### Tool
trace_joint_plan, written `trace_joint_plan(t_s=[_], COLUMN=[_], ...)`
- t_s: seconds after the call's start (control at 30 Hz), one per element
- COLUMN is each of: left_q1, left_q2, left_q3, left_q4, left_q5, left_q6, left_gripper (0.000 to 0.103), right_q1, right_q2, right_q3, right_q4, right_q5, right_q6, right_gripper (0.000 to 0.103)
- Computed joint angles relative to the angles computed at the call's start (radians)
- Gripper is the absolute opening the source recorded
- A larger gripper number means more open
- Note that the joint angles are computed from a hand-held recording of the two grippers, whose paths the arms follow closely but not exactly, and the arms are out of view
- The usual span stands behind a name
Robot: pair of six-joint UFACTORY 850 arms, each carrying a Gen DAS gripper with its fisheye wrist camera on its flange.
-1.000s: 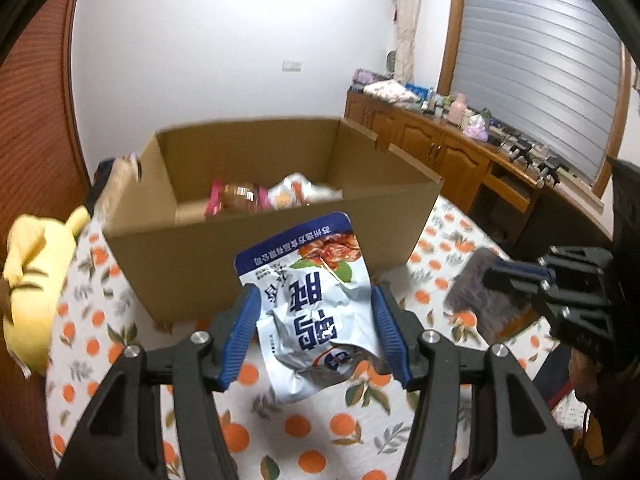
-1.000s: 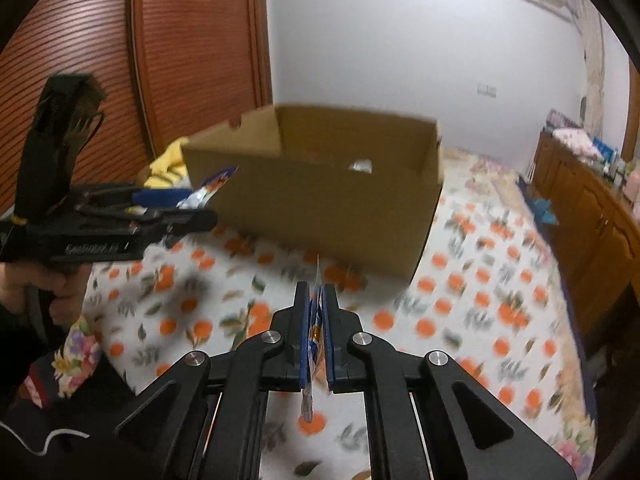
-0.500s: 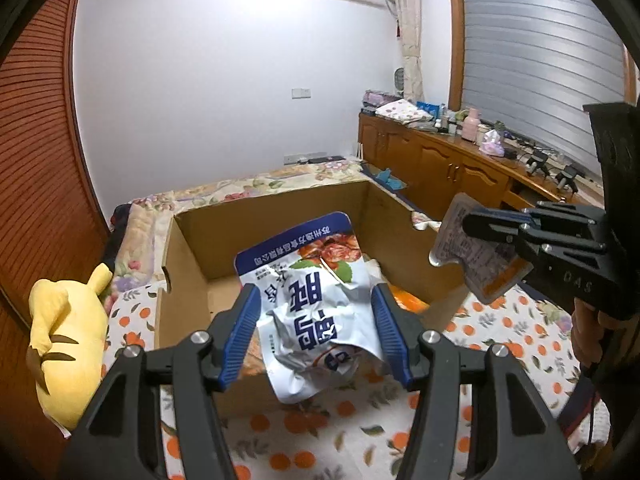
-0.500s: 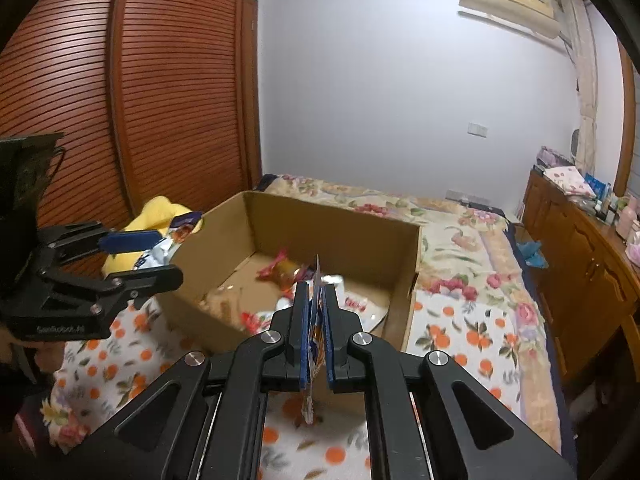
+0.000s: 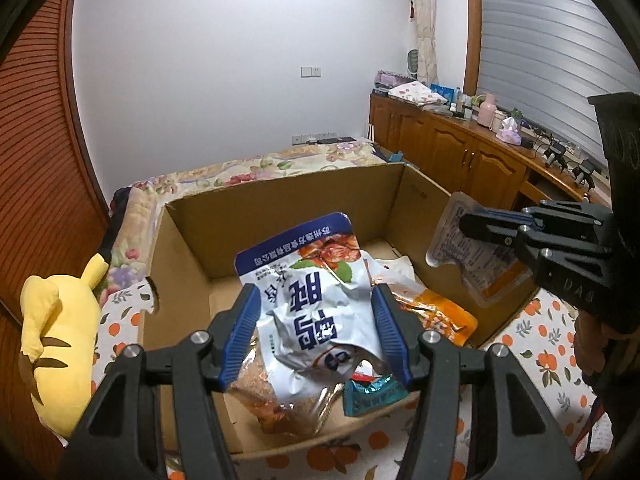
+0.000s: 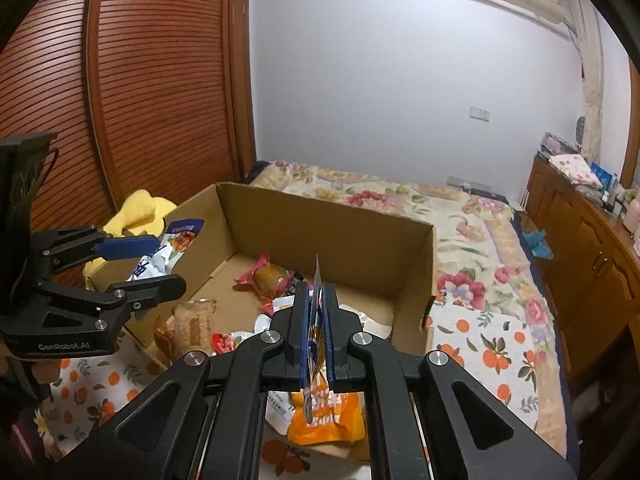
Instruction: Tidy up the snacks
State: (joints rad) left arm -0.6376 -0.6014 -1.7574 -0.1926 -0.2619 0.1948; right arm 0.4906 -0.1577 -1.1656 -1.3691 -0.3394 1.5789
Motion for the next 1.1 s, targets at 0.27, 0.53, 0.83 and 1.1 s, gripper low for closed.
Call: trace_joint_plan(t_s=[0.27, 0.53, 0.83, 1.1], left_q1=[-0.008, -0.003, 0.004, 0.008], left_q2=[-0.067, -0.061, -0.052, -0.036], left_q3=[-0.087, -0.075, -0.057, -0.023], left_q4=[0.078, 0.088, 0.14, 0.138], left_q5=[-0.048, -0.019, -0.007, 0.018], left_q6=[-0.082, -0.096, -0.159, -0.165], left_gripper=[0.059, 0.06, 0.076, 0.076], right_q1=[-0.012, -0.011, 0.002, 0.015], right_q2=[-0.055, -0.063, -0.06, -0.047], right_q3=[-0.032, -0.033, -0.022, -0.008], right_q4=[0.08, 0.079, 0.023, -0.012], right_q5=[0.015, 0.007, -0.024, -0.087], right_q6=[-0.068, -0.045, 0.063, 0.161], right_gripper=[0.005, 0.013, 0.052, 0.084])
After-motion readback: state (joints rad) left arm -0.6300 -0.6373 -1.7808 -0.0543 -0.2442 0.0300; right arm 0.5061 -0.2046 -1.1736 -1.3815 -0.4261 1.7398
